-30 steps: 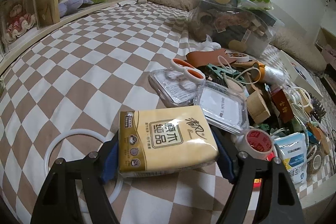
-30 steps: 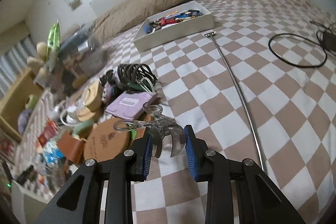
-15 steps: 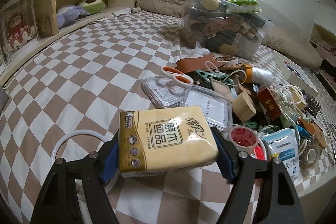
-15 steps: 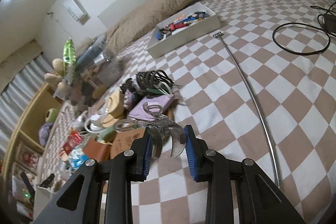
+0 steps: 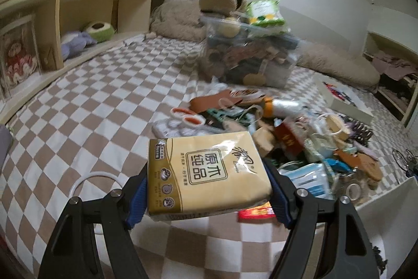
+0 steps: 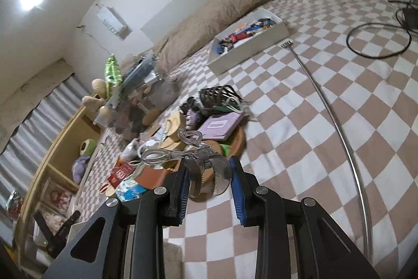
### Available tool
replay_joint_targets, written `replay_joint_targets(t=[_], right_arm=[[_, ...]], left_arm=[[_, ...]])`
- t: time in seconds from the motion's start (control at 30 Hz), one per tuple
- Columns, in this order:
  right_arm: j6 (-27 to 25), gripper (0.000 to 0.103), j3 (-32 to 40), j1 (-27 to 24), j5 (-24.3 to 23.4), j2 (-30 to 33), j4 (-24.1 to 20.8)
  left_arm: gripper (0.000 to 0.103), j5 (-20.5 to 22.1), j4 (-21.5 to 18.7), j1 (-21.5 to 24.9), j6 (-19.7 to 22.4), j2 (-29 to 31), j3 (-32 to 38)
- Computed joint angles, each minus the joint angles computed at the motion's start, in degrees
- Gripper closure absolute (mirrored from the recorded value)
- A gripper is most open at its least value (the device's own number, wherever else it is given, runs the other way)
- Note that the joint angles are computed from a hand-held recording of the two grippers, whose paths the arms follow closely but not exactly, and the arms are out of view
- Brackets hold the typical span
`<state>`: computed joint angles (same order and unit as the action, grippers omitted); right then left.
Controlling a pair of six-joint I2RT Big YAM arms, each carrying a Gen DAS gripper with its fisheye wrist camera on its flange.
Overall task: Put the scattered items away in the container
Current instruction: 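Lift the clip and tissue pack and carry both over the white box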
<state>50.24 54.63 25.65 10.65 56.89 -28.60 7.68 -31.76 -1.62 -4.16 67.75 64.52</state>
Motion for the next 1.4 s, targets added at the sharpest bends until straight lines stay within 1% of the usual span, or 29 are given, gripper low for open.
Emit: replay_joint_targets(t=[0.17, 0.27, 0.43, 0.57, 0.73, 0.83, 1.0, 1.1, 1.4], right_arm=[[-3.76, 0.073, 2.98, 3.28, 2.24, 0.22, -0.8], [-5.44, 0.073, 4.46, 5.19, 2.08, 0.17, -0.08], [-10.33, 0.073, 8.58, 9.17, 3.02, 1.42, -1.59], [-13.26, 0.073, 11.01, 11.41, 0.33, 1.96, -2.36], [-17.12, 0.073, 14.52, 14.4, -0.52, 3.49, -6.6], [-17.93, 0.073, 15.97, 15.28, -1.84, 4.47, -8.66], [-20.37, 0.073, 18.28, 17.0, -2.17, 6.61, -13.72], [-21.71, 0.073, 19.34, 17.78, -2.48, 7.8, -16.8], [-25.77, 0.073, 23.07, 19.67, -3.58, 12.67, -23.63]], left_arm=[[0.026, 2.61, -0.56, -0.37, 1.33, -2.23, 1.09], [0.026, 3.93, -1.03, -0.53, 2.1, -3.93, 1.81], [0.026, 7.23, -2.67, -0.95, 3.03, -6.02, 3.29], [0.026, 8.53, -3.72, -2.15, 4.9, -7.8, 3.74], [0.025, 9.8, -5.68, -4.29, 8.13, -9.75, 3.53], [0.025, 11.12, -7.36, -5.39, 9.49, -10.49, 3.51], [0.025, 13.03, -10.33, -7.36, 11.8, -11.31, 3.8], [0.025, 13.4, -11.98, -8.74, 13.3, -11.48, 4.18], [0.025, 15.59, -17.15, -11.41, 15.41, -10.57, 5.42]])
